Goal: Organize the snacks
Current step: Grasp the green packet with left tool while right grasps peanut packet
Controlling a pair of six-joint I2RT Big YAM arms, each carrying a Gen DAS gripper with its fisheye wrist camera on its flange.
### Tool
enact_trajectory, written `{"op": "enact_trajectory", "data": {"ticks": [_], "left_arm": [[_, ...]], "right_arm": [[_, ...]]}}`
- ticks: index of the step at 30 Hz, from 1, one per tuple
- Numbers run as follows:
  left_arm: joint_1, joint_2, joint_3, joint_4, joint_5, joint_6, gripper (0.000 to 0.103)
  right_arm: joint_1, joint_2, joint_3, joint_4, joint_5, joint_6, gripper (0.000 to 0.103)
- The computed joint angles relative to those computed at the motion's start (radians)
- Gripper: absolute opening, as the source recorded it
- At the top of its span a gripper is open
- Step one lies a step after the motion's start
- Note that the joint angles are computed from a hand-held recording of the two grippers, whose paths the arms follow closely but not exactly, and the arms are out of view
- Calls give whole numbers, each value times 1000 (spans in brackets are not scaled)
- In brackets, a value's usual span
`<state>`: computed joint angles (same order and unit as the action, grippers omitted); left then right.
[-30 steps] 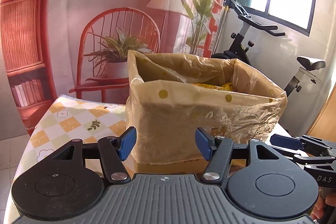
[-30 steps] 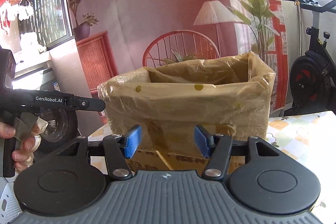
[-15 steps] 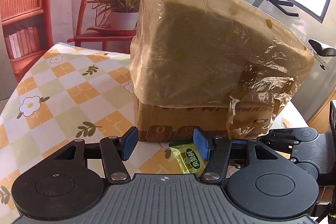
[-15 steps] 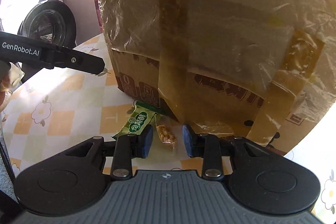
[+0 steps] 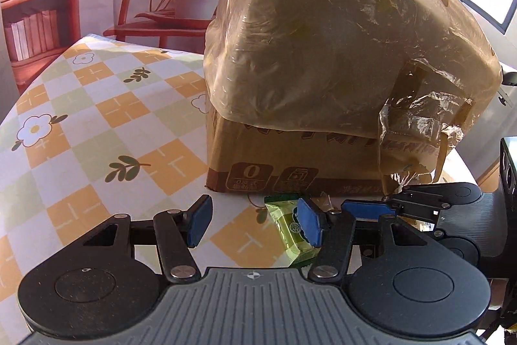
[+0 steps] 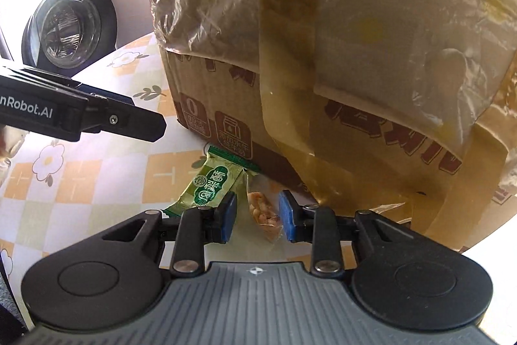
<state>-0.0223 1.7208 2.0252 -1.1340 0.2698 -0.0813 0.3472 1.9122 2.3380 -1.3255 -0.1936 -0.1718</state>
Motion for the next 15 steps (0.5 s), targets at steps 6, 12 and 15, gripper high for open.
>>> {"op": "enact_trajectory", "data": {"ticks": [6, 12, 15], "left_arm": [[-27, 23, 11, -18, 10, -7, 61], [-67, 66, 36, -42, -9, -84, 65], [-98, 65, 15, -12, -74, -73, 65]], "right_arm": [[-19, -39, -65, 21, -44, 31, 19], [-36, -157, -223, 97, -56, 89, 19], [-39, -192, -265, 101, -46, 107, 19]]}}
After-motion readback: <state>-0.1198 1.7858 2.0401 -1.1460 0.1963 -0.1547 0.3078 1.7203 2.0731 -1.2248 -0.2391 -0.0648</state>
